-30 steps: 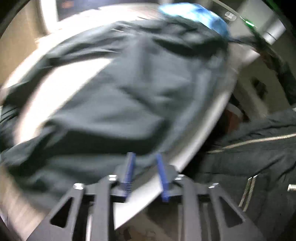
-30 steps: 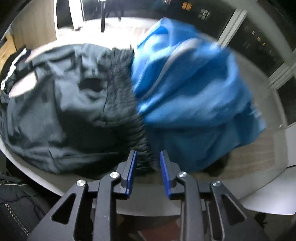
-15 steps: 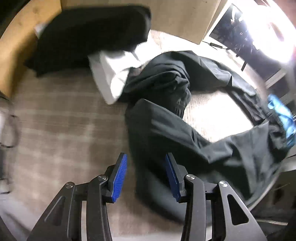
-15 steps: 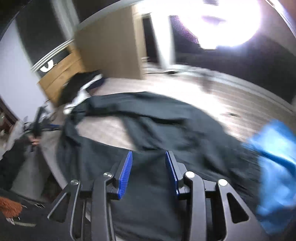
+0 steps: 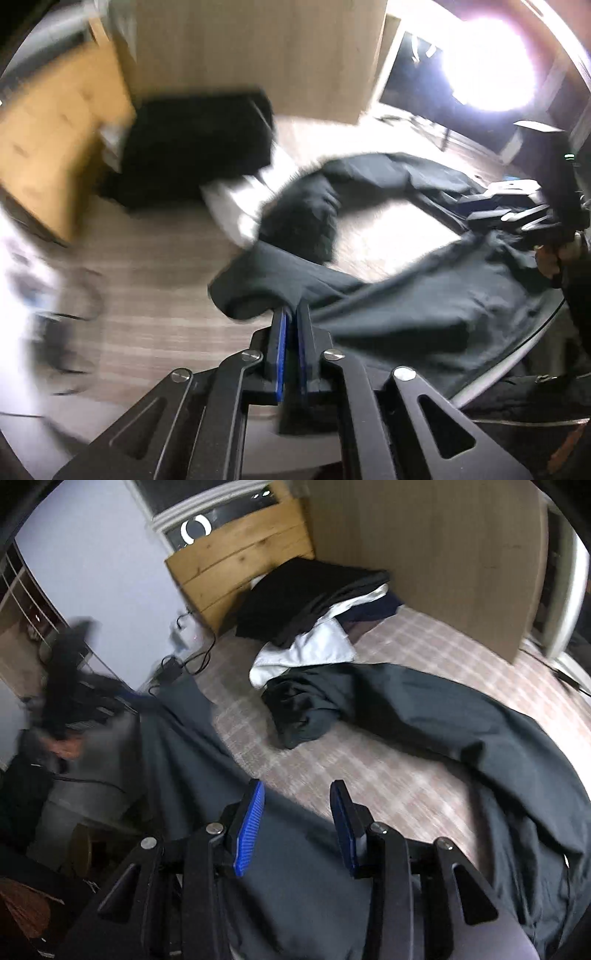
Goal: Fold clothes
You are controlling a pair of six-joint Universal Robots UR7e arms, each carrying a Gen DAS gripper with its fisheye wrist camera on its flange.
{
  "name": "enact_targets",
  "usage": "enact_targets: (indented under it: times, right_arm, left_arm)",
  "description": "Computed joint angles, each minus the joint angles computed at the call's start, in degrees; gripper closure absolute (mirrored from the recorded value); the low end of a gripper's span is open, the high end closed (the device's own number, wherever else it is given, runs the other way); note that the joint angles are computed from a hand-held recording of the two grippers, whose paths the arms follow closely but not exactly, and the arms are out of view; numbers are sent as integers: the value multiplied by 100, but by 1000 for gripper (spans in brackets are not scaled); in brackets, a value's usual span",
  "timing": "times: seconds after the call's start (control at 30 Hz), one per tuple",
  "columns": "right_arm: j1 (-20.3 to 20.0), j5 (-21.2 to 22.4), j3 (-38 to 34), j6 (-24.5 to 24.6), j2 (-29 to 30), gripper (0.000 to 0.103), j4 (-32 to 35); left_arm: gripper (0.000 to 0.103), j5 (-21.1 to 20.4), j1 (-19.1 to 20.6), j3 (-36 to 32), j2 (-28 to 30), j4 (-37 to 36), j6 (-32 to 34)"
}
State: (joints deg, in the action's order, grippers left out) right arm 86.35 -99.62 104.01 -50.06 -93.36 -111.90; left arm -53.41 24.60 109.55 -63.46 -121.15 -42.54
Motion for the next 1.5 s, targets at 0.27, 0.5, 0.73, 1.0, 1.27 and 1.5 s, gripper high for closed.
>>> enact_targets:
  times: [0.27,0.5,0.73,1.0,1.27,1.5]
  right_arm:
    - [-50,-705,256,-74,350,66,-398]
    - [-184,-1311,432,-256,478,66,-713]
    - [-404,-1672,540,-451,453,56,-698]
    - [-523,-1766,938,-990,374,58,-1417]
    - [-561,-1884,973,-1066,362,84,-1802]
    - [-509,-2011,901,-1069,426,84,-1761]
  left_arm:
    - [39,240,470,233,-221,1328,-534]
    - [47,-296,1123,798,-139,-126,-23]
    - [95,-818,1168,497,601,-829,947]
    - [100,-425,867,281,433,36,1046]
    - [75,50,893,896,-785,896,-307]
    - [72,-388,998,832,132,91,379]
